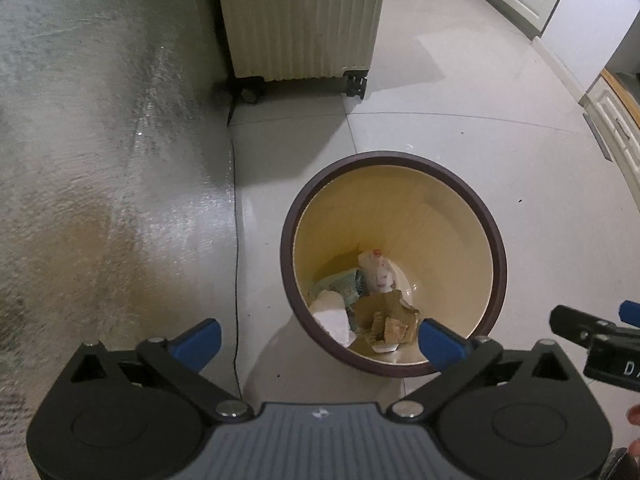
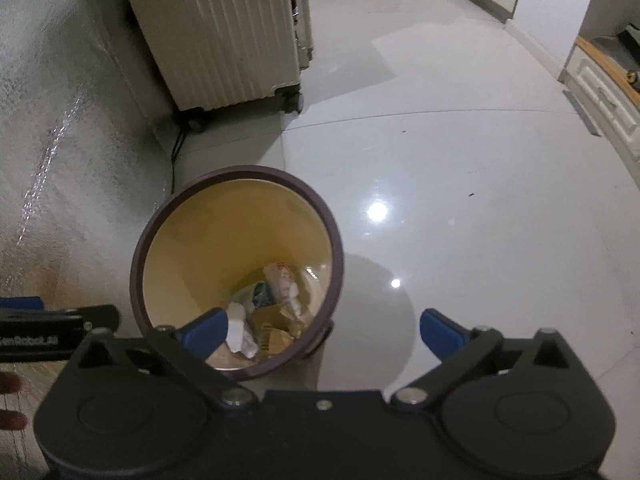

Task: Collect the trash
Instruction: 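Move both tools back up toward the trash on the table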

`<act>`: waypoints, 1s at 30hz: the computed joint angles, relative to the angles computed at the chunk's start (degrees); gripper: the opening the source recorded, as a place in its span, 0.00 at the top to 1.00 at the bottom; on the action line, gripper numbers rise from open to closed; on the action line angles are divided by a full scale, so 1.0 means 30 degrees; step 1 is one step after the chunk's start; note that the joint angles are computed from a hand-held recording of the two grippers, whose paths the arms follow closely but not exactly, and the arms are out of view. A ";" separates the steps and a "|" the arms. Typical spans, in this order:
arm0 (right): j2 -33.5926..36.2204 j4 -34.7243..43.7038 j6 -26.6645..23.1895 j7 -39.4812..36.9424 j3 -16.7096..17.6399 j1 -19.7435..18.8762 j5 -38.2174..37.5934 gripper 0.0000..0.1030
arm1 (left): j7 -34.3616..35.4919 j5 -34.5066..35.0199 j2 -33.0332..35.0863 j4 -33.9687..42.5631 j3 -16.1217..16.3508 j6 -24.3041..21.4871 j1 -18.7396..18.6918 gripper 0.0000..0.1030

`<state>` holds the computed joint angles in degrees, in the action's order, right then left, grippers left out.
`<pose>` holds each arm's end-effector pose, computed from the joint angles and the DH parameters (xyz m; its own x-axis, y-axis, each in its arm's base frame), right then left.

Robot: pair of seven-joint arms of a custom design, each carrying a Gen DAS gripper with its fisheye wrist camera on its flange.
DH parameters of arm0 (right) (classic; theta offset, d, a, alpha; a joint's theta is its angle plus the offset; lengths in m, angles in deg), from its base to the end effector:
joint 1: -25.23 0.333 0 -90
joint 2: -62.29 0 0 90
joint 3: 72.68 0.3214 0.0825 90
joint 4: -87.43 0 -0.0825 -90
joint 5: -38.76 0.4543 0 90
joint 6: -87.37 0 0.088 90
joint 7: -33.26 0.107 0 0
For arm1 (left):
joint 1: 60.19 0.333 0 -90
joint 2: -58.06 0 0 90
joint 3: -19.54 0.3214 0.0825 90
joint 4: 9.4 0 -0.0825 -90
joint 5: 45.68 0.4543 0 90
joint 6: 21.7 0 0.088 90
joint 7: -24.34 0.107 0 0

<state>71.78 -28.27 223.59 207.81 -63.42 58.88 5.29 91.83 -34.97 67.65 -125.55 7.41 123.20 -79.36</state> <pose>0.4895 0.4443 0.3565 -0.3224 -0.9444 -0.0647 -0.8415 0.3173 -0.4372 0.5730 -0.3470 0.3679 -0.2784 -0.9603 0.0166 -0.9030 0.2558 -0.3451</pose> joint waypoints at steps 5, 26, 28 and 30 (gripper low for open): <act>-0.0645 -0.0251 -0.1025 0.0025 0.0250 0.0195 0.0051 0.00 | -0.0356 0.0225 -0.1041 -0.0738 -0.0047 -0.0164 0.0072 0.00; -0.6520 -0.0886 -0.5549 0.2416 0.2617 0.0738 -0.2251 0.00 | 0.0170 -0.1315 -1.0059 -0.4434 -0.2049 0.0041 0.0997 0.00; -0.7209 -0.0756 -0.6353 0.2363 0.3006 0.0738 -0.2555 0.00 | -0.0119 -0.1340 -1.0995 -0.4594 -0.2365 0.0177 0.1164 0.00; -0.7758 -0.0547 -0.7077 0.2231 0.3364 0.0715 -0.2840 0.00 | -0.0265 -0.1380 -1.1776 -0.4607 -0.2597 0.0322 0.1305 0.00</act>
